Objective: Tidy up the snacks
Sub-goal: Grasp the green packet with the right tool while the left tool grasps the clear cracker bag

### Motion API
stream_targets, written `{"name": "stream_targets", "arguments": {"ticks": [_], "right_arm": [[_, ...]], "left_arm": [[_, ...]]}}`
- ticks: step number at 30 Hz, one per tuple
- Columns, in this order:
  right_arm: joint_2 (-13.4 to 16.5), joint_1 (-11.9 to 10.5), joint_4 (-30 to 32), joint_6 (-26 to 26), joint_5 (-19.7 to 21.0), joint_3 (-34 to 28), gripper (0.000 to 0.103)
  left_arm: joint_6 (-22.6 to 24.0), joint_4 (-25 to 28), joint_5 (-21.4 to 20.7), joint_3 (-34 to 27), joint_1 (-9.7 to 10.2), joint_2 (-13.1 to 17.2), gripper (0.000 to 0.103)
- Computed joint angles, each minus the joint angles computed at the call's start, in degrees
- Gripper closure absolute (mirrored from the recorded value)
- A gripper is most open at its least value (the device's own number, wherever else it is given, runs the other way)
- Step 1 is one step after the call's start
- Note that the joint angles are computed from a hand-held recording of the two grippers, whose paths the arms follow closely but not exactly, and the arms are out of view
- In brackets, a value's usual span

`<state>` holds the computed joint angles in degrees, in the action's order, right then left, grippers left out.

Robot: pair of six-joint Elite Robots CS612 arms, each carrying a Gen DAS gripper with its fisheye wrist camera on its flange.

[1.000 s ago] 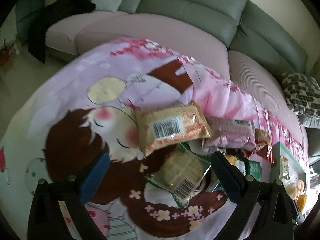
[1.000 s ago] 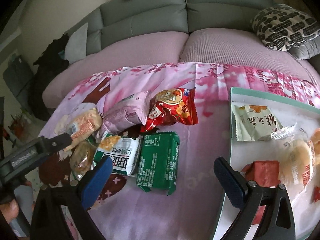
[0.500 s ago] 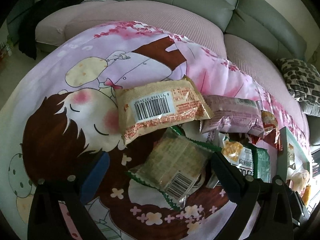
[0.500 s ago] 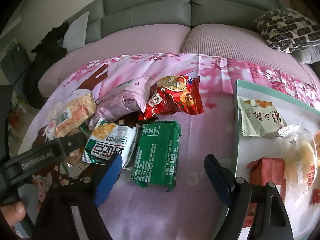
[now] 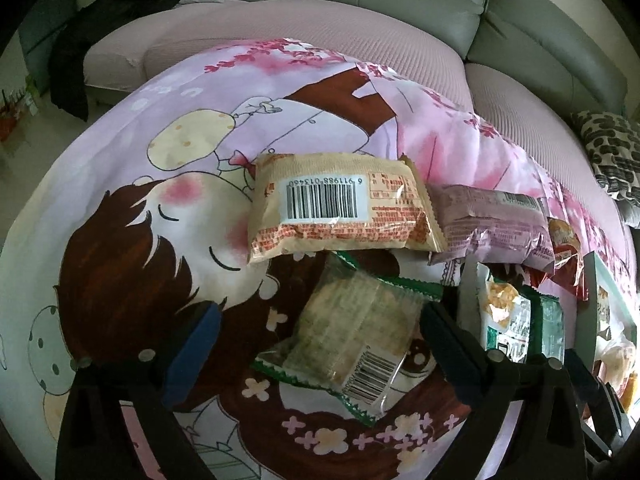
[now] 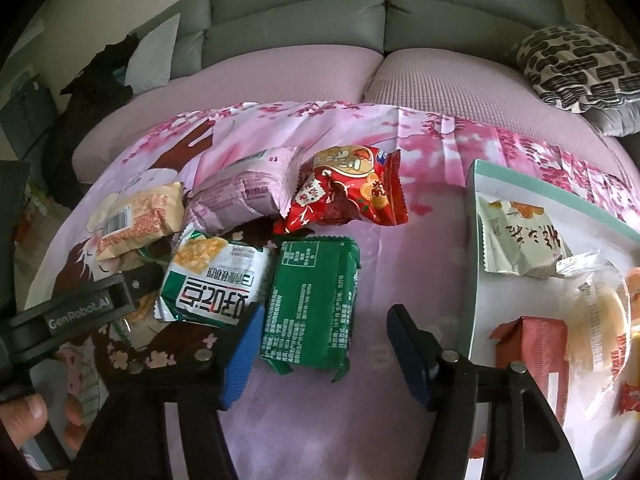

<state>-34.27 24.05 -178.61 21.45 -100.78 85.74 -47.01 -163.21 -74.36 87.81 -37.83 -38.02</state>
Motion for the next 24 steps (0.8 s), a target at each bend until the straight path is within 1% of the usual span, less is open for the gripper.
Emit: {"name": "stream_targets", "arguments": {"ticks": [2, 4, 5, 6, 7, 9, 10, 12, 14, 16, 24], "right_arm": [[0.22, 0.03, 0.21, -0.13, 0.01, -0.23, 0.041], [0.37, 0.11, 0.54, -0.39, -0.26, -0.49, 0.048], [0.41, 0.14, 0.69, -0.46, -0.43, -0.57, 0.049], [0.51, 0.20, 0.76, -0.64, -0.73, -0.71, 0.050], [0.62, 0.27, 0.66, -0.86, -1.04, -0.82, 0.050], [0.72, 0.30, 0.54, -1.03, -1.17, -0.94, 0.051], [0.75, 0.28, 0.34, -1.05, -1.12, -0.91, 0.052], [0.84, 0.36, 0.69, -1.14, -1.78, -1.07, 0.055], [0.86, 0.45, 1.29, -1.26, -2.47, -1.21, 0.058], [0.74, 0.29, 0.86, -0.84, -2.01, -0.94, 0.060], [0.16, 0.02, -0.37, 0.30, -0.70, 0.00, 0.060]], "left_arm": [[0.11, 0.22, -0.17, -0.17, -0.03, 0.11, 0.009], [0.58, 1.67, 0.53, -0.61, -0.22, 0.20, 0.012], [1.08, 2.45, 1.05, -0.81, -0.36, 0.22, 0.016], [1.41, 2.40, 1.14, -0.86, -0.42, 0.25, 0.022], [1.61, 2.01, 1.01, -0.82, -0.43, 0.25, 0.025], [2.04, 1.59, 0.98, -0.78, -0.48, 0.24, 0.037], [2.36, 1.51, 0.99, -0.82, -0.52, 0.26, 0.039], [2.73, 1.36, 1.23, -0.82, -0.61, 0.24, 0.050], [2.91, 1.22, 1.25, -0.84, -0.63, 0.25, 0.051], [2.99, 0.46, 0.87, -0.64, -0.56, 0.21, 0.051], [4.02, -1.56, -0.14, -0.28, -0.67, 0.06, 0.051]]}}
